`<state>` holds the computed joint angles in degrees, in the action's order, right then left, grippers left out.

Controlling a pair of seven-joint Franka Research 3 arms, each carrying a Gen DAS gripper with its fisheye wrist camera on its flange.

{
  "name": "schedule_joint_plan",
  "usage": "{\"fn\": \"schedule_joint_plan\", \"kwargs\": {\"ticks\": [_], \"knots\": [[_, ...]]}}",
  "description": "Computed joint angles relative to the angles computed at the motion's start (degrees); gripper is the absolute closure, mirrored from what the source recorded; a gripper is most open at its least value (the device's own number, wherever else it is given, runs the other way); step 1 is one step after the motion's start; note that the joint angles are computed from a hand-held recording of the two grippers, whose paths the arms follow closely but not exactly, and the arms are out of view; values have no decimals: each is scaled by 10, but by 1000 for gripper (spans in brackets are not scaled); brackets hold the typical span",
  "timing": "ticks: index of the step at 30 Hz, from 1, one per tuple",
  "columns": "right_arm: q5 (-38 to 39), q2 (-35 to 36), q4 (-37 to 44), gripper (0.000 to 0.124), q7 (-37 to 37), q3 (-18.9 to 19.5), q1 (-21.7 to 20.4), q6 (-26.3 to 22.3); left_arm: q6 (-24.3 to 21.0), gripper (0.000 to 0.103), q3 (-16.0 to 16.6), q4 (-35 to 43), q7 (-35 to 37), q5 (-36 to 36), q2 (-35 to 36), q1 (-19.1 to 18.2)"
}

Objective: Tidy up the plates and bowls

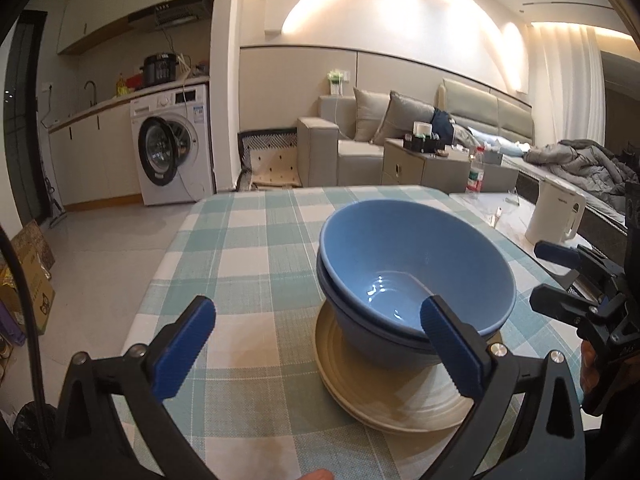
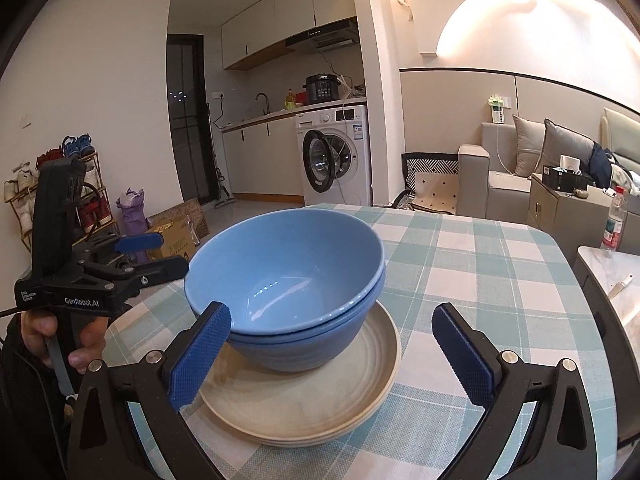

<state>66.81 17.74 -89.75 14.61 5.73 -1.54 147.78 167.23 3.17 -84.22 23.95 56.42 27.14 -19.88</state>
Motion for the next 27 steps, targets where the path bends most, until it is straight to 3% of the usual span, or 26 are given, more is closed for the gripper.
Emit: {"fn": "schedule_joint_plan", "kwargs": {"ticks": [4, 10, 14, 19, 27], "knots": [[14, -4, -8, 21, -16, 0, -4, 4, 30, 0, 41, -17, -97, 72, -10, -23], [49, -17, -31, 21, -43, -2, -7, 12, 38, 0, 40, -34, -174, 141, -22, -17], [67, -24, -46, 21, -63, -7, -6, 12, 49, 0, 45, -41, -263, 229, -30, -17], [96, -36, -67, 21, -103, -9, -3, 23, 32, 0, 31, -52, -335, 309, -44, -8], [151, -57, -106, 21, -166, -23, 4, 29, 15, 0, -18, -58, -366, 354, -45, 31]]}}
